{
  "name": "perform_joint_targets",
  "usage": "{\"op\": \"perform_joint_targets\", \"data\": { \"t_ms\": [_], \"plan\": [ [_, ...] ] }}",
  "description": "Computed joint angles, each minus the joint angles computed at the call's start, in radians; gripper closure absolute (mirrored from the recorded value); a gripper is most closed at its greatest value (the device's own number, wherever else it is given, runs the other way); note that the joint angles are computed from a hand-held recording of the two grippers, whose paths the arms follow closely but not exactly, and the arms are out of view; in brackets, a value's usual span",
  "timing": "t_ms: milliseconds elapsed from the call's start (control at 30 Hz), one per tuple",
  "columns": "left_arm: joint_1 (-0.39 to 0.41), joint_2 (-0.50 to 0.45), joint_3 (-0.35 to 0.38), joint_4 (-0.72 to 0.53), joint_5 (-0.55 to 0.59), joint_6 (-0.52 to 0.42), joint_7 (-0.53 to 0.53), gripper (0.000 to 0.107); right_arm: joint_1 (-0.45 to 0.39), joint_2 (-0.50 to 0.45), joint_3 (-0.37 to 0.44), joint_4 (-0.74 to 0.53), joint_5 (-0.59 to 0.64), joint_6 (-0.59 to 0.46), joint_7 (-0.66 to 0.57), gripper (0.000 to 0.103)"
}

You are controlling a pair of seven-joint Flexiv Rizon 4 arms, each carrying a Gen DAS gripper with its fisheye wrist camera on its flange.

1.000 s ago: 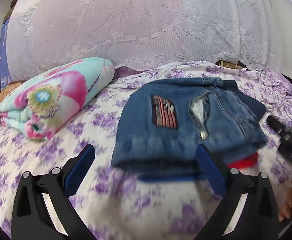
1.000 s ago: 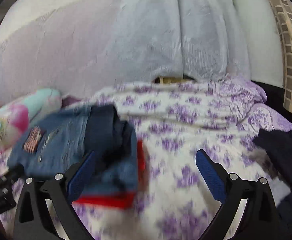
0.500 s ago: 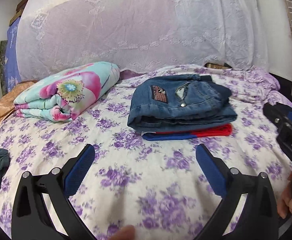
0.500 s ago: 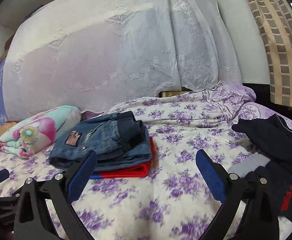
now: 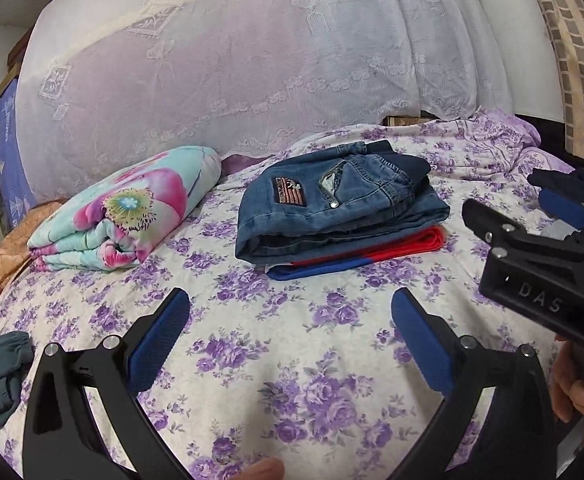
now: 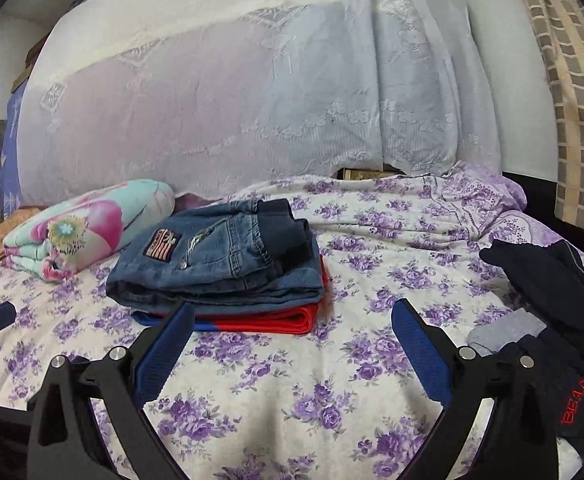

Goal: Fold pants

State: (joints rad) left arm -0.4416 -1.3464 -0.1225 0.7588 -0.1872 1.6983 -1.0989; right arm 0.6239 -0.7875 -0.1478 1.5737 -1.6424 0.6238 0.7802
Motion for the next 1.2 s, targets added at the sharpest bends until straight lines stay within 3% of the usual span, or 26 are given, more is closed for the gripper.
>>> {"op": "perform_joint_targets", "data": {
  "t_ms": [1200],
  "plan": [
    [-0.004, 0.005, 0.015, 0.002, 0.0, -0.024, -0.034, 0.008, 0.003, -0.014, -0.009, -0.02, 0.049, 0.035, -0.034, 0.004]
  ]
}}
